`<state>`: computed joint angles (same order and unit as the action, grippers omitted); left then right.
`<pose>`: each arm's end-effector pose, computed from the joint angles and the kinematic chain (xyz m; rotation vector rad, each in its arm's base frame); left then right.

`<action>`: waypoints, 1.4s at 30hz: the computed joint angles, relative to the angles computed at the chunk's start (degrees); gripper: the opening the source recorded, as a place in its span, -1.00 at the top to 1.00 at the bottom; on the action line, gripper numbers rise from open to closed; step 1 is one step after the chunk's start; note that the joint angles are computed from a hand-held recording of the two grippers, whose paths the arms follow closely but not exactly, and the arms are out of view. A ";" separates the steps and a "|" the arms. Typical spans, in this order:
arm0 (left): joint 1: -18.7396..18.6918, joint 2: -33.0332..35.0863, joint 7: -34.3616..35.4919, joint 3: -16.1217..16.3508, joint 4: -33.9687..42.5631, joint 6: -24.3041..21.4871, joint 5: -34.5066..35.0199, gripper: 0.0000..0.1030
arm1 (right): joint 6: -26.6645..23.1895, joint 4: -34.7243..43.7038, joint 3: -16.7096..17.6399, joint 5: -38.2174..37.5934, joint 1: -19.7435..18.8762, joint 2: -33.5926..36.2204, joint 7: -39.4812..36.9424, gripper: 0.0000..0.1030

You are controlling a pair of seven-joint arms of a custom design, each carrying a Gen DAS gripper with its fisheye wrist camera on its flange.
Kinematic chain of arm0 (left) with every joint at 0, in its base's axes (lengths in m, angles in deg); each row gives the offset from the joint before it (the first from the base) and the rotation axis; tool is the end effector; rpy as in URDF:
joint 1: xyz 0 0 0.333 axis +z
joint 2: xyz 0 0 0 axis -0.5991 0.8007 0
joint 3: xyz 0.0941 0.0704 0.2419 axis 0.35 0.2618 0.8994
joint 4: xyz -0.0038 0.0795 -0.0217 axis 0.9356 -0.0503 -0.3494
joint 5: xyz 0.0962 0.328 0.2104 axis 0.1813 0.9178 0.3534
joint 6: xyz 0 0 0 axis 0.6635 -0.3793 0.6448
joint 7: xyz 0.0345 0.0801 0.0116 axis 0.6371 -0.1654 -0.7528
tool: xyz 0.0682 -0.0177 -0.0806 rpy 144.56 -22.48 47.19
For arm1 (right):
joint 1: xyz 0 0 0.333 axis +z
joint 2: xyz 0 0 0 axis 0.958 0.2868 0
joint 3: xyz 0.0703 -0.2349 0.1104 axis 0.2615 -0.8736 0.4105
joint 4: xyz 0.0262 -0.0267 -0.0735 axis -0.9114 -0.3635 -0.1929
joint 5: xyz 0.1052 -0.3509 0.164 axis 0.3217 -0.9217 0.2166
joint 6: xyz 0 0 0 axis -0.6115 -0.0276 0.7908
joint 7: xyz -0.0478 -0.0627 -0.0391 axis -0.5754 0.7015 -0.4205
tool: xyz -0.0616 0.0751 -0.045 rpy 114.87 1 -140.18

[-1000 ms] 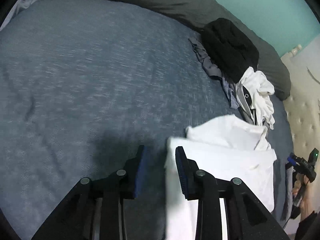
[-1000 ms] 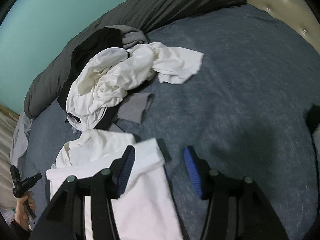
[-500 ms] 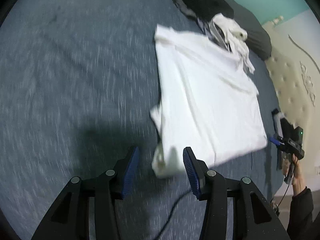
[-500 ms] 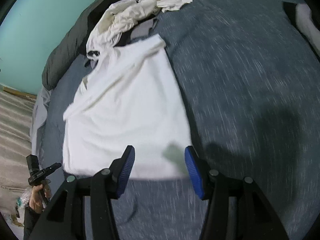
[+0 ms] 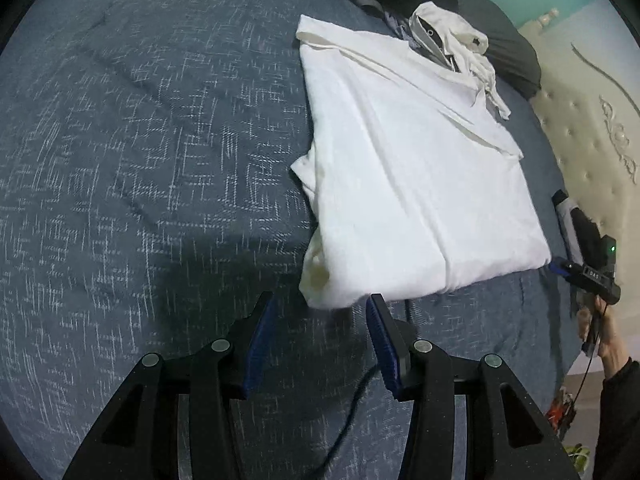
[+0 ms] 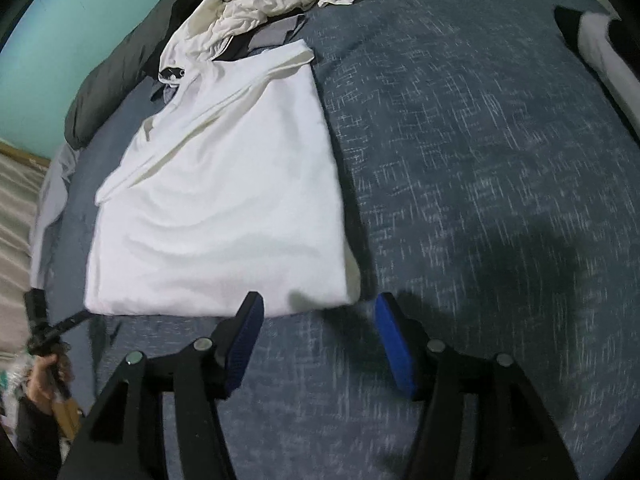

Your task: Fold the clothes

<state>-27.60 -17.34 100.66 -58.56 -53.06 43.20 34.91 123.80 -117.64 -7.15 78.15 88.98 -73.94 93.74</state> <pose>0.6113 0.0116 0.4126 1.6952 -2.3293 0.6871 0.5120 0.1907 0.4160 -1.5347 2.1998 0.0011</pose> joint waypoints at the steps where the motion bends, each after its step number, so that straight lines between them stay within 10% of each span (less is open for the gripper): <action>1: -0.09 0.23 0.24 -0.07 0.13 0.18 0.30 0.13 | 0.31 0.10 -0.12 0.42 0.08 0.57 -0.70 0.08; 6: -0.33 0.89 1.92 -0.59 0.56 0.93 0.49 0.95 | 2.63 0.50 -0.29 1.62 0.40 2.43 -2.81 0.82; 24: 1.52 -0.26 2.98 0.83 -0.68 0.37 -2.12 0.96 | 4.26 -1.24 -0.72 4.23 -0.33 1.29 -1.67 0.92; 29: 2.03 -0.10 1.07 1.05 -0.02 -0.77 -3.12 0.92 | 9.84 -4.52 -1.32 10.25 0.47 -0.57 -5.13 0.74; 31: 2.32 -0.12 0.38 1.13 0.33 -0.87 -3.73 0.91 | 11.70 -5.23 -1.24 11.49 0.34 -0.83 -3.76 -0.03; 32: 2.56 -0.14 0.38 1.17 0.49 -1.04 -4.49 0.91 | 12.51 -5.54 -1.29 12.36 0.36 -0.89 -3.25 -0.09; 37: 2.96 1.32 -1.23 0.99 2.13 -2.48 -6.09 0.40 | 13.13 -4.51 -1.72 16.39 1.04 1.08 -4.15 -0.12; 42: 2.87 3.40 -3.38 -0.11 2.70 -3.07 -7.97 0.39 | 12.34 -1.74 -1.15 15.52 1.02 3.97 -4.82 -0.12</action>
<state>-24.73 -13.93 97.29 -58.67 -50.36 40.13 26.93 136.13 -119.39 -8.29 93.67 90.00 -69.97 88.92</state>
